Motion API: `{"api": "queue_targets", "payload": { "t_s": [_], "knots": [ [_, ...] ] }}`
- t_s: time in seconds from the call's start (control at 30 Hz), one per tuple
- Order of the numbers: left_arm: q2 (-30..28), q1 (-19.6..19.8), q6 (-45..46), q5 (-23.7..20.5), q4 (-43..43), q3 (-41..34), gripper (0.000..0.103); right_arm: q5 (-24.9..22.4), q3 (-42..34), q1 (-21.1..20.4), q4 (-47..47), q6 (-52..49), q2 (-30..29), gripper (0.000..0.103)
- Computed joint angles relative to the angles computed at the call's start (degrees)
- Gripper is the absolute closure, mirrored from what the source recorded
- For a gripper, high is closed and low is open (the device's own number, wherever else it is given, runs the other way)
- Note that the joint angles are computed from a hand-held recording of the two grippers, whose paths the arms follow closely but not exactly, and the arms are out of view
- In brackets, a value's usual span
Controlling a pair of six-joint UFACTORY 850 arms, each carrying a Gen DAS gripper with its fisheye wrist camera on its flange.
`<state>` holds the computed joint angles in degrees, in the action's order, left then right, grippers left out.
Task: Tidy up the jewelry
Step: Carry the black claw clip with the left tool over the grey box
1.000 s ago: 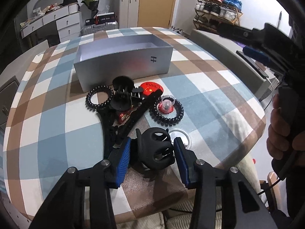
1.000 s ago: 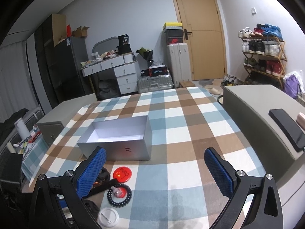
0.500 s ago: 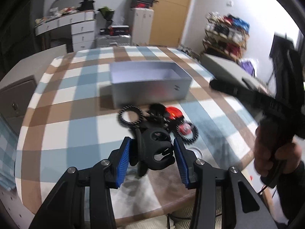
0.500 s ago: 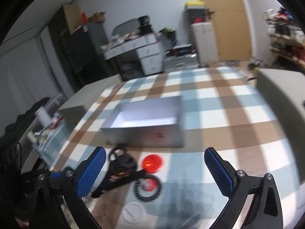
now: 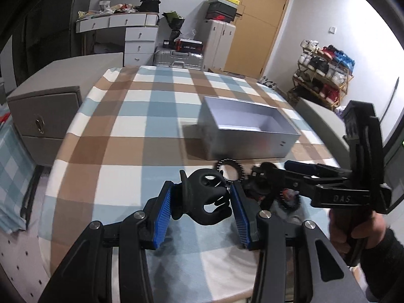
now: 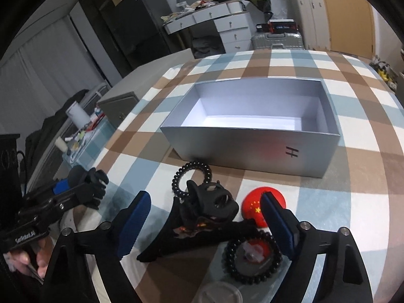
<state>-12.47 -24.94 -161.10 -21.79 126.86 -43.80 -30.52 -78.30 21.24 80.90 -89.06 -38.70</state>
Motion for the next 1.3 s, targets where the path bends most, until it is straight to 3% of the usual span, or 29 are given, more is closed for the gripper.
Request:
{"api": "queue_targets", "payload": {
  "t_s": [0.1, 0.33, 0.53, 0.97, 1.3],
  "knots": [
    [0.1, 0.7, -1.8, 0.2, 2.4, 0.2, 0.064, 0.5, -0.6, 0.6, -1.9, 1.0, -0.4, 0.023],
    [-0.5, 2.3, -4.5, 1.4, 6.0, -0.3, 0.064, 1.4, -2.5, 1.5, -10.8, 7.5, -1.9, 0.055],
    [-1.2, 3.4, -5.1, 3.2, 7.6, -1.4, 0.064, 0.3, -2.4, 1.0, -7.7, 4.6, -2.0, 0.056],
    [-2.9, 3.6, 6.3, 4.6, -1.8, -5.2, 0.064, -10.4, -0.5, -2.4, 7.4, -9.0, -0.6, 0.056],
    [-4.5, 3.5, 13.0, 5.8, -5.6, -9.7, 0.064, -19.3, -2.5, -5.5, 15.0, -11.8, -1.4, 0.056]
  ]
}}
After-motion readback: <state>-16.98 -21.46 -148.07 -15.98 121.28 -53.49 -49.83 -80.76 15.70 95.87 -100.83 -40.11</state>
